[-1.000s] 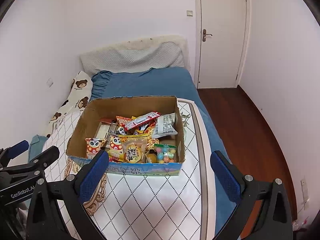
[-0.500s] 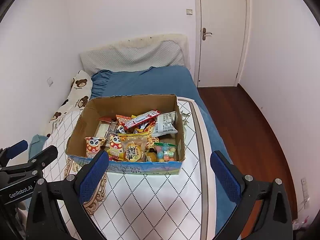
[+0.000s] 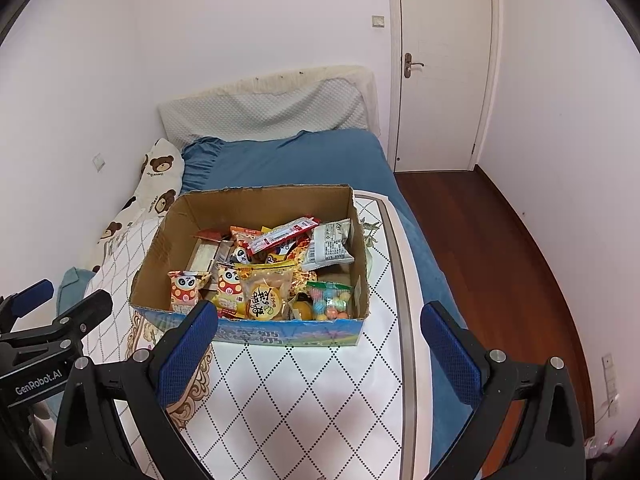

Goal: Organize snacks

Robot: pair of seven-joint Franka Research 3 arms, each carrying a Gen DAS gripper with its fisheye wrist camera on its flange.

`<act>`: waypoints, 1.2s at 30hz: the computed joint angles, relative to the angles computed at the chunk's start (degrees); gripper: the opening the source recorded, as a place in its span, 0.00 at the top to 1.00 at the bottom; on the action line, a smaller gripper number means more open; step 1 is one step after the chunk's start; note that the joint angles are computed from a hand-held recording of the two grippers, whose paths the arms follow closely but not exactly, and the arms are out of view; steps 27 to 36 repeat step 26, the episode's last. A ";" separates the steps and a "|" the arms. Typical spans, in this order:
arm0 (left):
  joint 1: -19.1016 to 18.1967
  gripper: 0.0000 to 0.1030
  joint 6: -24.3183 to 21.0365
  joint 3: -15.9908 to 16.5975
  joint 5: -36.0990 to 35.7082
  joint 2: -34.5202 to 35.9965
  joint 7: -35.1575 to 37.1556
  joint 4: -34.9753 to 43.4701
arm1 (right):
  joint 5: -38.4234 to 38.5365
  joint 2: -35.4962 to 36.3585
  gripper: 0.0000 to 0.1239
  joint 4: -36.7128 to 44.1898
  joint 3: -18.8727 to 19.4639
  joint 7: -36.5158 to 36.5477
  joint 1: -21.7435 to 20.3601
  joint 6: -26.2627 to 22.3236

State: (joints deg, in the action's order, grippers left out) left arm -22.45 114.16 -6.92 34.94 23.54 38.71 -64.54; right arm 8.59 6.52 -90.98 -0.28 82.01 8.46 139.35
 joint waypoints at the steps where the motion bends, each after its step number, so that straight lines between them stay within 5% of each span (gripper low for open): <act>1: 0.05 0.00 0.00 -0.03 -0.13 0.09 0.10 0.14 | -0.07 -0.06 0.17 -0.09 0.01 0.03 0.05 0.06; 36: 0.05 0.00 0.00 -0.16 -0.03 -0.52 0.06 -0.42 | -0.39 -0.09 0.17 -0.20 -0.08 -0.28 -0.04 0.23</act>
